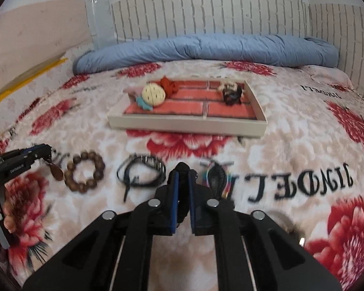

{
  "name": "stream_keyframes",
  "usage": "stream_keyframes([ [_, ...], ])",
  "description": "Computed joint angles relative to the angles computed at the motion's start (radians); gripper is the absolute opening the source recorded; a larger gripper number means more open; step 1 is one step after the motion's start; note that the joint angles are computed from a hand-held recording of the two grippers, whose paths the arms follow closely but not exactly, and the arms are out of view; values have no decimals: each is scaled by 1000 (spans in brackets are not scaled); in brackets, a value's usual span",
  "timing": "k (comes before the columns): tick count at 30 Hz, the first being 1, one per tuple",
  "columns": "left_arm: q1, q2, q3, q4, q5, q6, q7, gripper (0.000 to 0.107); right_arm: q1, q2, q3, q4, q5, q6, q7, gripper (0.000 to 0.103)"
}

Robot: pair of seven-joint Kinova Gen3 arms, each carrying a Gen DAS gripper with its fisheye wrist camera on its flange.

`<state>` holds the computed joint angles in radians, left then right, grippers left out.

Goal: Organize jewelry
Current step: 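Lower the black charm and black hair tie into the tray and open both tools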

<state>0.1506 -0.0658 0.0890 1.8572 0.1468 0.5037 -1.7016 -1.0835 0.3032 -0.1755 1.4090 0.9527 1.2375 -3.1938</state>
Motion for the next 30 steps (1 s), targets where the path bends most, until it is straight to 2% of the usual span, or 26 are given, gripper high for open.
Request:
stream_keyframes([
  [5,20,59,28,-131,-30,39,34,15,68,1,23,-58,-20,-33,113,8],
  [7,28,102,34,-196,-14,57,34,15,92,7,37,-82,-27,-45,150,8],
  [11,68,198,45,-322,-75,82,95,15,145,24,65,-128,-58,-73,229,8],
  [16,90,335,63,-493,-50,142,98,15,220,63,105,-176,-122,-117,331,8],
  [24,167,523,48,-718,-107,234,110,15,306,133,161,-231,-214,-157,458,8],
  [30,192,619,24,-818,-123,278,123,15,337,177,197,-260,-267,-172,503,8],
])
